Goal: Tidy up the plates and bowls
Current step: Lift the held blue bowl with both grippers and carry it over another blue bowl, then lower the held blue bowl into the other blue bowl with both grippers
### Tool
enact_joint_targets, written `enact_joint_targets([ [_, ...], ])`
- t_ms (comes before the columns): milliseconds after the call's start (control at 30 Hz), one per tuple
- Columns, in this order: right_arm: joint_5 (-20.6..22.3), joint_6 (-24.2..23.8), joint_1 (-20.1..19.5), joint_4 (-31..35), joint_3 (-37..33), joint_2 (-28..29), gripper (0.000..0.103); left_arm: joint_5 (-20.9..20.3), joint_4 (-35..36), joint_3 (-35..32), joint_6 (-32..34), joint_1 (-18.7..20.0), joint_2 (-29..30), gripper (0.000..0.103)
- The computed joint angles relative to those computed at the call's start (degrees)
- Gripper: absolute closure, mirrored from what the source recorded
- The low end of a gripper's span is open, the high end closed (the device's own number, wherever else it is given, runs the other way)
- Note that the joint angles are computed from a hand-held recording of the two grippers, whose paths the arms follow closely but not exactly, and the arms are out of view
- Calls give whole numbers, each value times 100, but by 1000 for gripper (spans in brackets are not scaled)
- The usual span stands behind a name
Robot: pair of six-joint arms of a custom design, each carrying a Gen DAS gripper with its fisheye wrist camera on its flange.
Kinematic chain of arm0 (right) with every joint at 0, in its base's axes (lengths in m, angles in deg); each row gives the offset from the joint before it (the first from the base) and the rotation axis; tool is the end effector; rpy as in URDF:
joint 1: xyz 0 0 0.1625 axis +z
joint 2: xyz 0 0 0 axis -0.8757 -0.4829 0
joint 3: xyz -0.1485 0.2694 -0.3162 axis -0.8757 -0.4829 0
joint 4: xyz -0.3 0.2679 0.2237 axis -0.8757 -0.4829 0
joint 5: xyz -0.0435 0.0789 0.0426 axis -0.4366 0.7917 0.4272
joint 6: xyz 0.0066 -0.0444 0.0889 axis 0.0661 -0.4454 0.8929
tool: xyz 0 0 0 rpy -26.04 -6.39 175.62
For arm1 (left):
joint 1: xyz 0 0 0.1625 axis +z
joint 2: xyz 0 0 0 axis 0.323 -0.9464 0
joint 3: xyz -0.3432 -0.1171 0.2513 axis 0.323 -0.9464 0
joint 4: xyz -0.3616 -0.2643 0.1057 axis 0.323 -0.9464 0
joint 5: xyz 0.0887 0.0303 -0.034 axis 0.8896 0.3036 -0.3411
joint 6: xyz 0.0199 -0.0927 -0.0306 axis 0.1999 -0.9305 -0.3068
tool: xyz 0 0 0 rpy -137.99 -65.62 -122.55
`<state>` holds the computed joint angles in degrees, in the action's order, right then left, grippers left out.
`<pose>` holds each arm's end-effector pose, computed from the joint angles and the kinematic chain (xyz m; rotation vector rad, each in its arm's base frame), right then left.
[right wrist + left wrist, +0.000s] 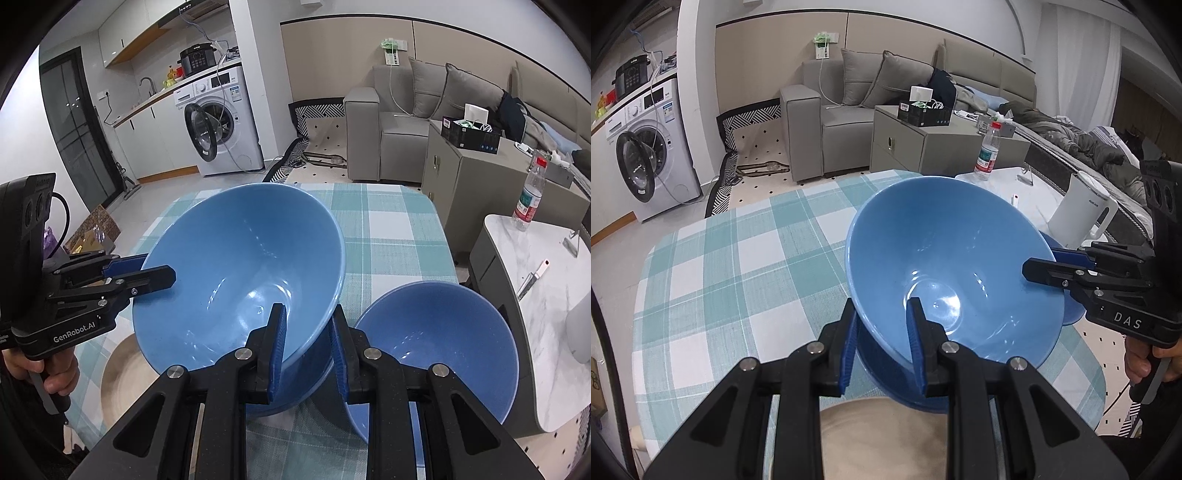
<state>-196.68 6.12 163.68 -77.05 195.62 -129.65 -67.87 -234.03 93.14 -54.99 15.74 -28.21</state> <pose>0.2051 -0.5069 0.3325 0.6675 -2.4433 0.7531 -0.3711 -0.4975 0.1545 0.7666 2.4389 -0.7309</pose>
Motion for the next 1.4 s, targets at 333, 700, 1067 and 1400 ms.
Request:
enact_joint_targets([
  [333,-155,-44,0,-150,137,104,79,163,75,125,-122,-24,14,80],
  [700,-598,-329,68,-643,327,279,79,287,237,127,-217,-37,141,80],
  [1067,-881,-585,90,-865,363,429,77,409,434,120,-281,-58,234,80],
  [1400,-998,-607,87,-887,350,498,77,480,582,89,-263,-65,312,80],
])
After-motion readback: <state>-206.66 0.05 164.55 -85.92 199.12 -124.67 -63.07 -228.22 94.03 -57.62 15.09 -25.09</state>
